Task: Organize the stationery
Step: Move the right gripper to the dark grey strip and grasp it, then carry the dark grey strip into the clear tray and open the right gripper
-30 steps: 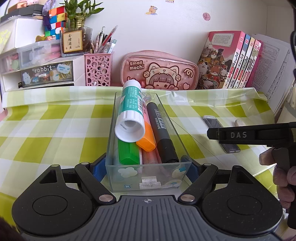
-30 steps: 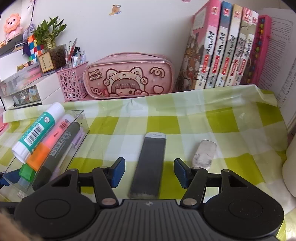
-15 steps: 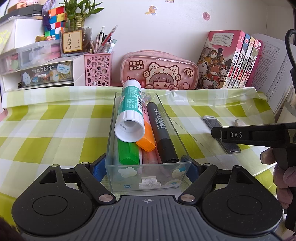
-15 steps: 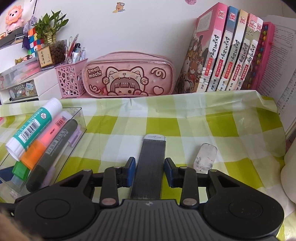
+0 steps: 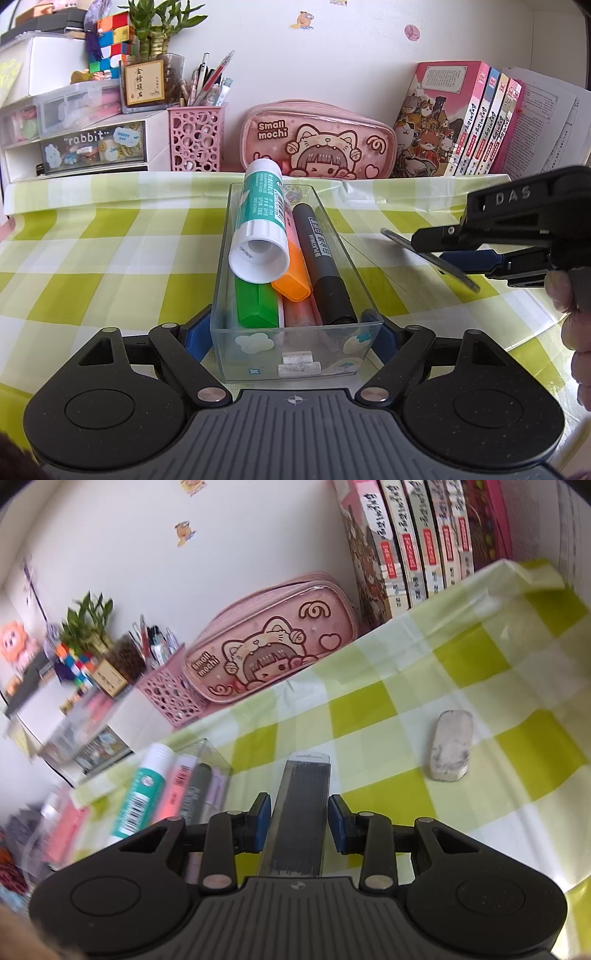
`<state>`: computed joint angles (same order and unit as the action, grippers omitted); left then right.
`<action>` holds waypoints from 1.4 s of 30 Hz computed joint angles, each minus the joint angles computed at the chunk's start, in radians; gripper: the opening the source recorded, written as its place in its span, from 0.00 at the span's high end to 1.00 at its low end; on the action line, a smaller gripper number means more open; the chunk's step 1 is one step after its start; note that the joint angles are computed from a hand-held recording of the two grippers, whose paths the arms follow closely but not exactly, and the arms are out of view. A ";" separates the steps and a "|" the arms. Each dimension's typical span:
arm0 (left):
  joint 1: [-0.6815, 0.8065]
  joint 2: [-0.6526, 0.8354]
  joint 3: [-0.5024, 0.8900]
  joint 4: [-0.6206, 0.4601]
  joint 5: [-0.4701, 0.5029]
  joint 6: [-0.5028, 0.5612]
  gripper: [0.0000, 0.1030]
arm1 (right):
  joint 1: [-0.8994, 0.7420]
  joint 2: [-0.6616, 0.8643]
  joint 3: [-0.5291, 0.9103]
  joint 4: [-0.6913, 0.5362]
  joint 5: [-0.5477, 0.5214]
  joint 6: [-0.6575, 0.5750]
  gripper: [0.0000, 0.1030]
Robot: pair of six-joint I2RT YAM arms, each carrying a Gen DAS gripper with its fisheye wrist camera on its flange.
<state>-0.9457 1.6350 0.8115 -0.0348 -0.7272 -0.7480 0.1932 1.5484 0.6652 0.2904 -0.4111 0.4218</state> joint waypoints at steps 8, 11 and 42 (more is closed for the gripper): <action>0.000 0.001 0.003 -0.004 0.001 0.001 0.21 | -0.041 0.022 0.036 0.026 -0.189 0.131 0.58; 0.000 0.001 0.002 -0.002 0.001 0.000 0.22 | 0.001 -0.006 0.044 -0.030 -0.065 0.077 0.58; 0.009 -0.002 -0.001 0.000 0.006 0.010 0.22 | 0.026 0.096 0.132 -0.160 -0.132 0.101 0.39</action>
